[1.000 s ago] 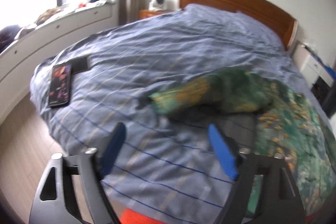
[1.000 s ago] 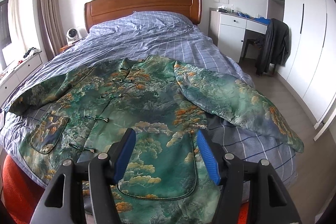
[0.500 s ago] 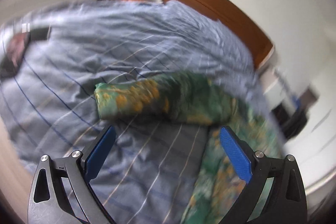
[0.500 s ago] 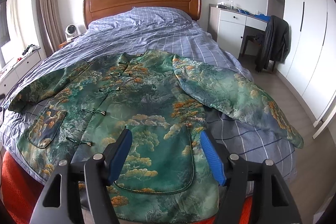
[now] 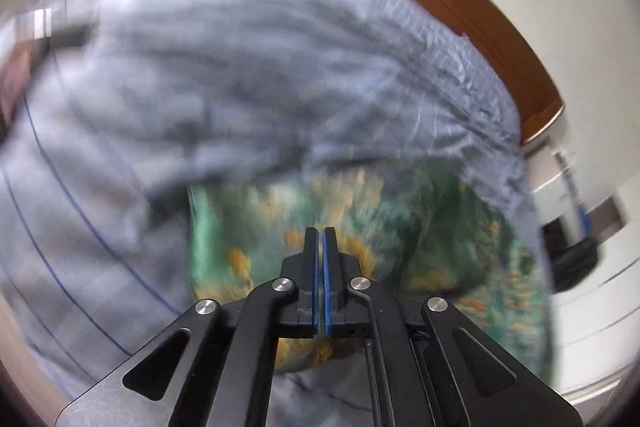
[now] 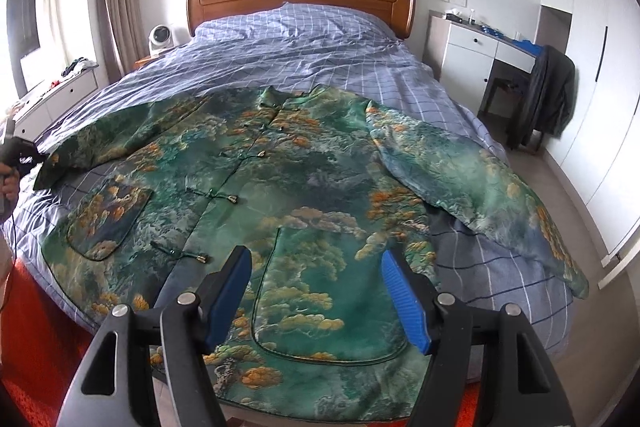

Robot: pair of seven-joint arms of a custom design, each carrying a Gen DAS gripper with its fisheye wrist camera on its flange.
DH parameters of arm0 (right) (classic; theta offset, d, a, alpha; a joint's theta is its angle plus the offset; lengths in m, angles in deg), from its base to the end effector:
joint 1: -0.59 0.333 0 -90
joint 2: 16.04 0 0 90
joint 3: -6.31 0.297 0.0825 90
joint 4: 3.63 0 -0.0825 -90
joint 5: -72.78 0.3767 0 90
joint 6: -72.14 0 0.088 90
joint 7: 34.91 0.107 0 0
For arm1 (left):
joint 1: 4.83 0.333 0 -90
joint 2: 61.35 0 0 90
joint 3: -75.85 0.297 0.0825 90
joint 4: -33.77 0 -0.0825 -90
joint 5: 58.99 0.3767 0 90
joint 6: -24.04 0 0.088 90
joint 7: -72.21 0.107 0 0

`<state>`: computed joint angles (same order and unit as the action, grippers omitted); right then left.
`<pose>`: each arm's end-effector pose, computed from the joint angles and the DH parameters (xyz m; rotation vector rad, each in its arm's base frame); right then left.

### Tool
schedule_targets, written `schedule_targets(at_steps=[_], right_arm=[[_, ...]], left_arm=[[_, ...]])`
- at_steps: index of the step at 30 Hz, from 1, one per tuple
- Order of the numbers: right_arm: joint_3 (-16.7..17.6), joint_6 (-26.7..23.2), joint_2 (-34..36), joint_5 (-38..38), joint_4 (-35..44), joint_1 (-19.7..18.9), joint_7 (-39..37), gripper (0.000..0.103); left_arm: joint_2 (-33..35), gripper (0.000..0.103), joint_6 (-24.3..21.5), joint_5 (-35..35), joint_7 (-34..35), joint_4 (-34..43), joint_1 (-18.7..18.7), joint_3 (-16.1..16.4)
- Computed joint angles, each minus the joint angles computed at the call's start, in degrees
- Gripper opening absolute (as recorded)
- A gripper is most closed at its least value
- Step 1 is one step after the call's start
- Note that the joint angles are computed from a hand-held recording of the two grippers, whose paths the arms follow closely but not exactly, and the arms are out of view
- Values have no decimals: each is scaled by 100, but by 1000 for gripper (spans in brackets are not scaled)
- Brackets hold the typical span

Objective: Fold large clothes

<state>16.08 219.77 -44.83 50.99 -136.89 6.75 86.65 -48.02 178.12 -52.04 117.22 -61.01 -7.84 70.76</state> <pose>0.4313 0.1423 0.5956 -1.7417 1.7715 -0.8344 0.6639 -0.0923 0.5536 -2.3067 1.2639 -1.0260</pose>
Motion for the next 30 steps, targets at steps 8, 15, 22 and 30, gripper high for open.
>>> schedule_targets(at_steps=[8, 15, 22, 30], right_arm=[[-24, -12, 157, 41, 99, 52, 9, 69], [-75, -104, 248, 133, 101, 104, 17, 69], [-54, -67, 391, 128, 201, 195, -52, 69], [67, -248, 270, -195, 190, 135, 84, 69]], left_arm=[[-212, 19, 120, 1788, -395, 293, -93, 274], [-606, 91, 337, -1352, 1048, -938, 576, -250], [286, 26, -449, -4521, 2567, -316, 974, -619], [195, 22, -115, -481, 222, 356, -33, 593]])
